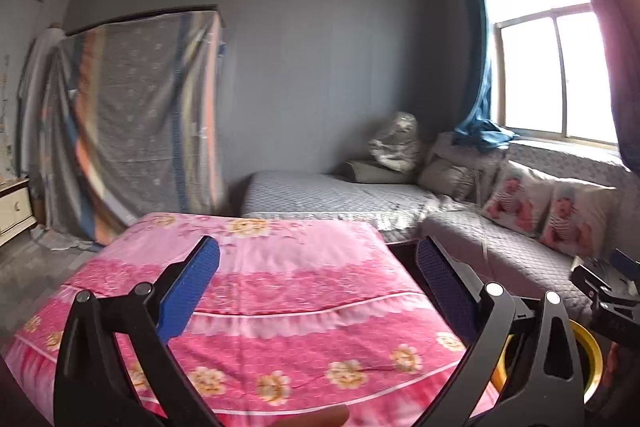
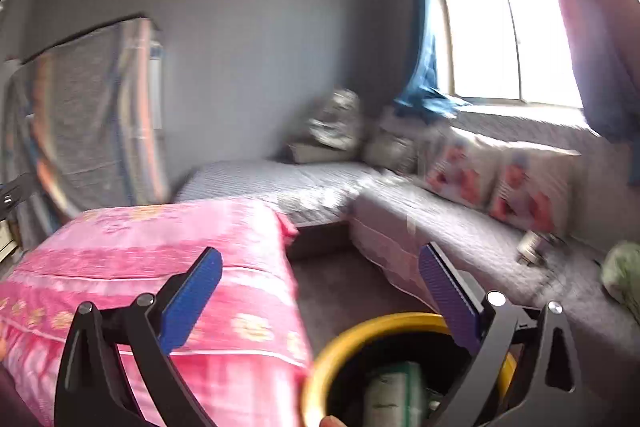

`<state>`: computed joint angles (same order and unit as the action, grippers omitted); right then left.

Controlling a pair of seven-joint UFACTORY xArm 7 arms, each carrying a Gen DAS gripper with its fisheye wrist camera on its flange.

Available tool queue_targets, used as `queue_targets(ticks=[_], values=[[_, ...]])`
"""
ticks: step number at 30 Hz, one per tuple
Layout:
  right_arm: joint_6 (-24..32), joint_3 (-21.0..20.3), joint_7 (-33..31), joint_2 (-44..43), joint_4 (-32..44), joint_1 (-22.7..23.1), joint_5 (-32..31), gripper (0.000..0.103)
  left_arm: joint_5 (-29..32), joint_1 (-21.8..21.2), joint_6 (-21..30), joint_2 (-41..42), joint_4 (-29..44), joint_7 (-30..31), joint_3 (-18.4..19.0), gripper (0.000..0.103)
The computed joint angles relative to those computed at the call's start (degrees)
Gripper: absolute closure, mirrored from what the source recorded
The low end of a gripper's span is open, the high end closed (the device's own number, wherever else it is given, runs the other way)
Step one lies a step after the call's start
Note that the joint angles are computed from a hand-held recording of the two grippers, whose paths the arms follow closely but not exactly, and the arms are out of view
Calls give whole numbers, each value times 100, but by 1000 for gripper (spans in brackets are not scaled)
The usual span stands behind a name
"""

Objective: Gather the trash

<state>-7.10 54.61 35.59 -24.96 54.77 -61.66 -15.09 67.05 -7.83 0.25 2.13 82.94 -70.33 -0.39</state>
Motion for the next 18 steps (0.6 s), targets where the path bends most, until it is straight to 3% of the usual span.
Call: queue_targets(ticks=[3, 5, 9, 13, 16, 18], values=[[-288, 168, -124, 335, 181, 378, 80, 8, 53, 260, 335, -400, -375, -109, 44, 8], [-284, 357, -213, 474, 351, 472, 194, 8, 420, 500, 604, -678, -604, -337, -46, 8], [-170, 988, -129, 301, 607, 115, 382, 8, 631, 898, 823, -1225, -1128, -255, -206, 8], [67, 1168, 275, -55, 582, -41, 450, 8, 73, 1083, 557, -1727, -1792, -38, -210, 8], [244, 1219, 623, -344, 522, -142, 422, 8, -1130, 636, 414, -1877, -2187, 896, 111, 8], [368, 1120, 762, -336, 472, -45, 348, 8, -1310, 733, 474, -1893, -2256, 917, -40, 8]])
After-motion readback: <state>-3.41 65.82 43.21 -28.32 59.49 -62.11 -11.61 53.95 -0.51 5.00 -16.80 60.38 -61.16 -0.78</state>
